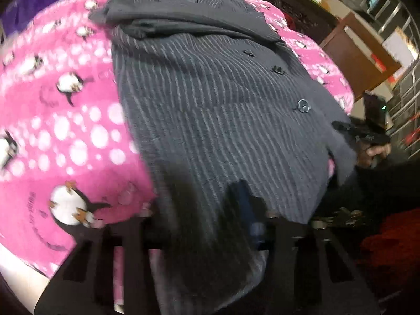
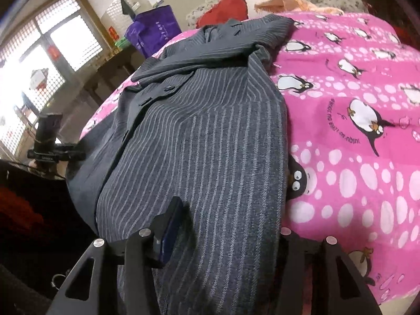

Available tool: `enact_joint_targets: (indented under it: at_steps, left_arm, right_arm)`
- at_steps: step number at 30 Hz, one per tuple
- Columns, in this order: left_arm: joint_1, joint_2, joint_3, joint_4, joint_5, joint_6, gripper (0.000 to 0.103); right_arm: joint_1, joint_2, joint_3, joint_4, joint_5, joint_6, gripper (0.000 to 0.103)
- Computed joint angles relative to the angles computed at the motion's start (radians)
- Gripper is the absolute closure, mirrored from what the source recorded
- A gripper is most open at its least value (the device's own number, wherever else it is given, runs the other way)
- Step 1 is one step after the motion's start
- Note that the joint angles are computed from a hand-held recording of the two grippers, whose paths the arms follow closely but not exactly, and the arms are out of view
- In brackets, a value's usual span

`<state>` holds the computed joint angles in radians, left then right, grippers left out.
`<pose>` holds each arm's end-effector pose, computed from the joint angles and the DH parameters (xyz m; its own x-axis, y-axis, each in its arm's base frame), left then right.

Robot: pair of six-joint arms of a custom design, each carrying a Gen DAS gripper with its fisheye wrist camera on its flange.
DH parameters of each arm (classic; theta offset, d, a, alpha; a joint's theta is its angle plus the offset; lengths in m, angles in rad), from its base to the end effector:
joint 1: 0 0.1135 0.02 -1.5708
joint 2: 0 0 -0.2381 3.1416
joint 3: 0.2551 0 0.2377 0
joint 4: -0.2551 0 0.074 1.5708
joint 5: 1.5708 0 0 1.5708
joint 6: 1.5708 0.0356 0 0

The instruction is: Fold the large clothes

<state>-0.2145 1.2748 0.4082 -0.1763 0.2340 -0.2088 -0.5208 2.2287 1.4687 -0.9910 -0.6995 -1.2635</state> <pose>0.1936 -0.0506 0.1109 -0.8923 -0.0120 -0.4513 0.1393 0.9436 -0.3004 0.3198 -0.1570 0.0873 -0.7164 -0.4298 -0.5495 -0.6679 0.6500 0.3624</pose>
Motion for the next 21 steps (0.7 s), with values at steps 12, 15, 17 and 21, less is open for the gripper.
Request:
enact_joint_targets:
  at_steps: [12,15,17,21]
  left_arm:
    - [0.016,0.123,0.010,0.107,0.034,0.007,0.088]
    - [0.045,-0.069,-0.071,0.108,0.048,-0.017,0.099]
    - [0.079,-0.235,-0.116,0.071,0.074,-0.037,0.099]
    - [0.121,-0.485,-0.161,-0.019,0.107,-0.105,0.099]
  right_arm:
    - [0.038,0.028,0.067,-0.127,-0.031,-0.029,0.097]
    - [0.026,0.042,0.125,-0.266,-0.090,-0.107,0.098]
    - [0.005,0.044,0.155,-0.386,-0.133,-0.190,0.098]
    - [-0.045,0.044,0.178,-0.563,-0.211,-0.313,0.098]
